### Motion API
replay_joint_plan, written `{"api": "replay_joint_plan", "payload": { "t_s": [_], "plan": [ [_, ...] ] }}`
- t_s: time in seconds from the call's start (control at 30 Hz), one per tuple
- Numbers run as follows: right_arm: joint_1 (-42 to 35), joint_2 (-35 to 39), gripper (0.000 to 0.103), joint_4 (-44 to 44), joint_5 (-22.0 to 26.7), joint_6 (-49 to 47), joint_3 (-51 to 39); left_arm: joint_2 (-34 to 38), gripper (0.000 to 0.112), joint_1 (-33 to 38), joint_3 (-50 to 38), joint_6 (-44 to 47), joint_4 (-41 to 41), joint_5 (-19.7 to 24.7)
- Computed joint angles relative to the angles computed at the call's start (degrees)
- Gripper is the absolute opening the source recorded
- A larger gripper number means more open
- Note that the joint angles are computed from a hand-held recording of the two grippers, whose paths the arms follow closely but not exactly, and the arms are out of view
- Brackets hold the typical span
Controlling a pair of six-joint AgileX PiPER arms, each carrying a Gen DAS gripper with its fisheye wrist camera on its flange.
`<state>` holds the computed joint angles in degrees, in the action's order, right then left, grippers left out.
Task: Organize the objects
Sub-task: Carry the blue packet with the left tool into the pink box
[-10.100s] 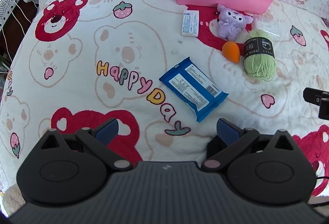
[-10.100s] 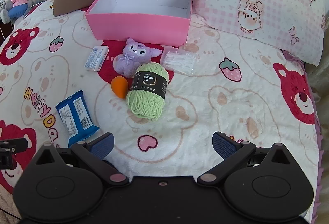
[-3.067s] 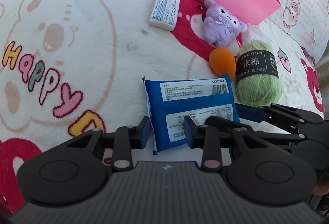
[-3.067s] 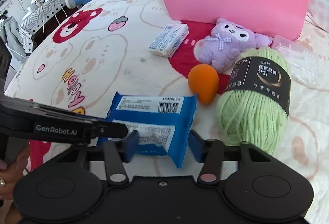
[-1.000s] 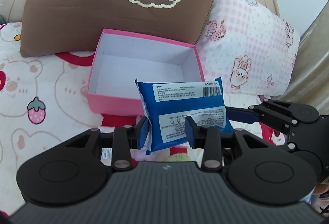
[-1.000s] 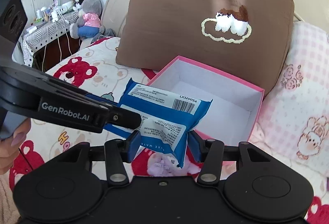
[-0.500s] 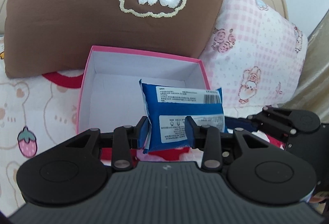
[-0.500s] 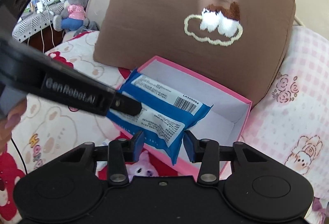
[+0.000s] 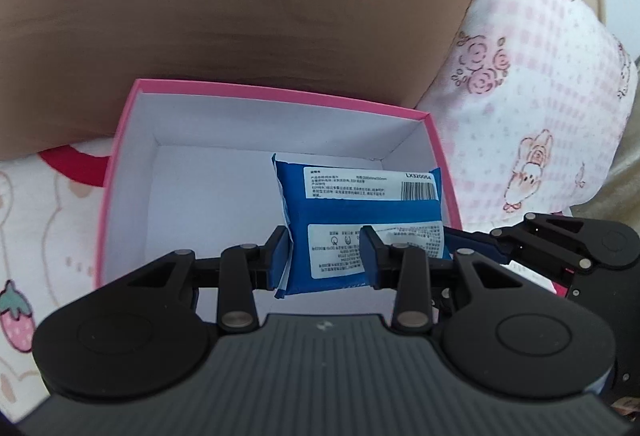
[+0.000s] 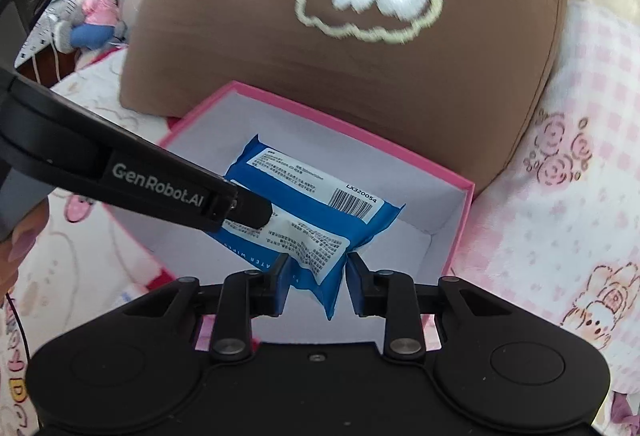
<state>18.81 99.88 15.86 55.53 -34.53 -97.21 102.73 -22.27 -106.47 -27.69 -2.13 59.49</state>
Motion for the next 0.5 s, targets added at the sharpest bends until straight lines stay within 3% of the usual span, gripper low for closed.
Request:
{"api": "replay_joint_plan", "payload": {
  "t_s": [0.2, 0.5],
  "plan": [
    [0.7, 6.9, 0.034, -2.8, 0.1, 2.1, -6.3, 6.4, 0.036, 2.5, -4.5, 1.2, -2.9, -1.0],
    [2.4, 15.6, 0.034, -7.9, 3.5, 8.3, -16.2, 15.1, 0.036, 5.8, -12.5, 4.0, -8.0, 1.3]
  ]
}}
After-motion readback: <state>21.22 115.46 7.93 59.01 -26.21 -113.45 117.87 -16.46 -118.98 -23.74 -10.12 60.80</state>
